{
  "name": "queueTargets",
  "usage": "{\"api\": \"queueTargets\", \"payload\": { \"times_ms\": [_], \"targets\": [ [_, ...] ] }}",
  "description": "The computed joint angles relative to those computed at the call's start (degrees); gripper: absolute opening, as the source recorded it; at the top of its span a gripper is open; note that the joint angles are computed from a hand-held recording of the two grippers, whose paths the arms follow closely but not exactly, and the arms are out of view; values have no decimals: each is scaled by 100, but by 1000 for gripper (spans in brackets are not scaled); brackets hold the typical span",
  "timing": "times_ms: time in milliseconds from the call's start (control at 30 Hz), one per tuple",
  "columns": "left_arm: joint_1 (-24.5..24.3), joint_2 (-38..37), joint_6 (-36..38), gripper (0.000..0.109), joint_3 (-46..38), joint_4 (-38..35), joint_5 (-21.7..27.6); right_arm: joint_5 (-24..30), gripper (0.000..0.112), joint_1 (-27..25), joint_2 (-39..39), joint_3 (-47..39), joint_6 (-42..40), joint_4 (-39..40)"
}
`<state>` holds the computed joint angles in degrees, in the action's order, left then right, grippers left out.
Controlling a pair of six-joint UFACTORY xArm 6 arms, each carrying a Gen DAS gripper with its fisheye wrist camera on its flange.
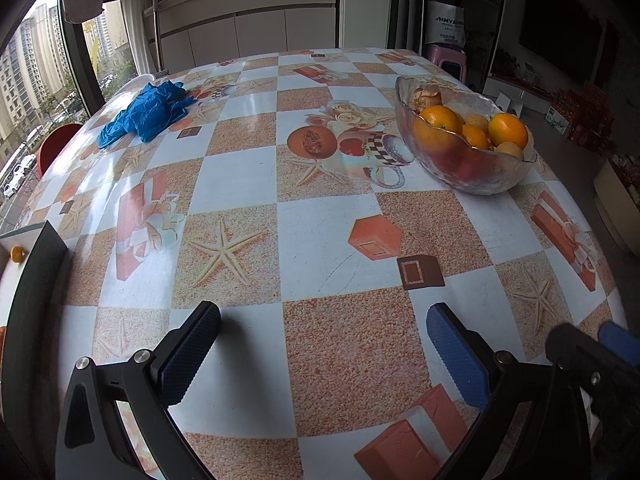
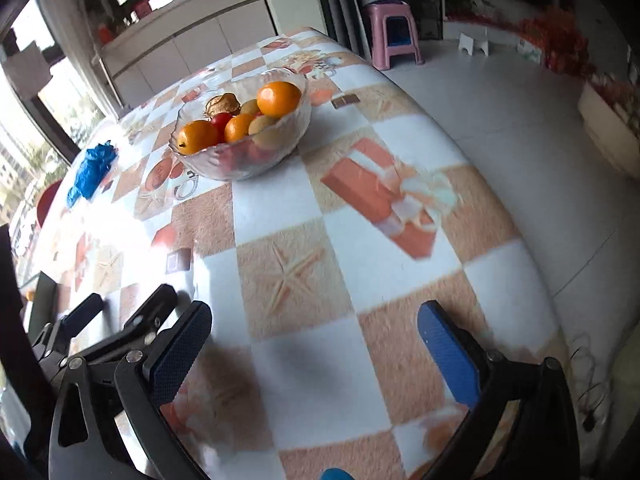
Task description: Organize fruits
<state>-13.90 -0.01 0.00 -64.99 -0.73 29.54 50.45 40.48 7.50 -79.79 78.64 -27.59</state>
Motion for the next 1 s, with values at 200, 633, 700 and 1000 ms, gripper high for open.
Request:
{"api": "queueTargets", "payload": {
  "times_ms": [200, 633, 700, 1000],
  "targets": [
    [-38, -36, -84, 103, 38, 74, -3, 1122, 103, 613, 49, -22, 473, -959],
    [-41, -44, -91, 103, 43, 79, 0, 1224, 103, 759, 160, -80, 435, -1180],
    [-41, -44, -90, 103, 43, 78, 0, 1228, 103, 757, 148, -77, 434, -1183],
    [-41, -45, -89, 103, 43, 77, 1, 1232, 103, 768, 130, -59, 447, -1192]
  ]
}}
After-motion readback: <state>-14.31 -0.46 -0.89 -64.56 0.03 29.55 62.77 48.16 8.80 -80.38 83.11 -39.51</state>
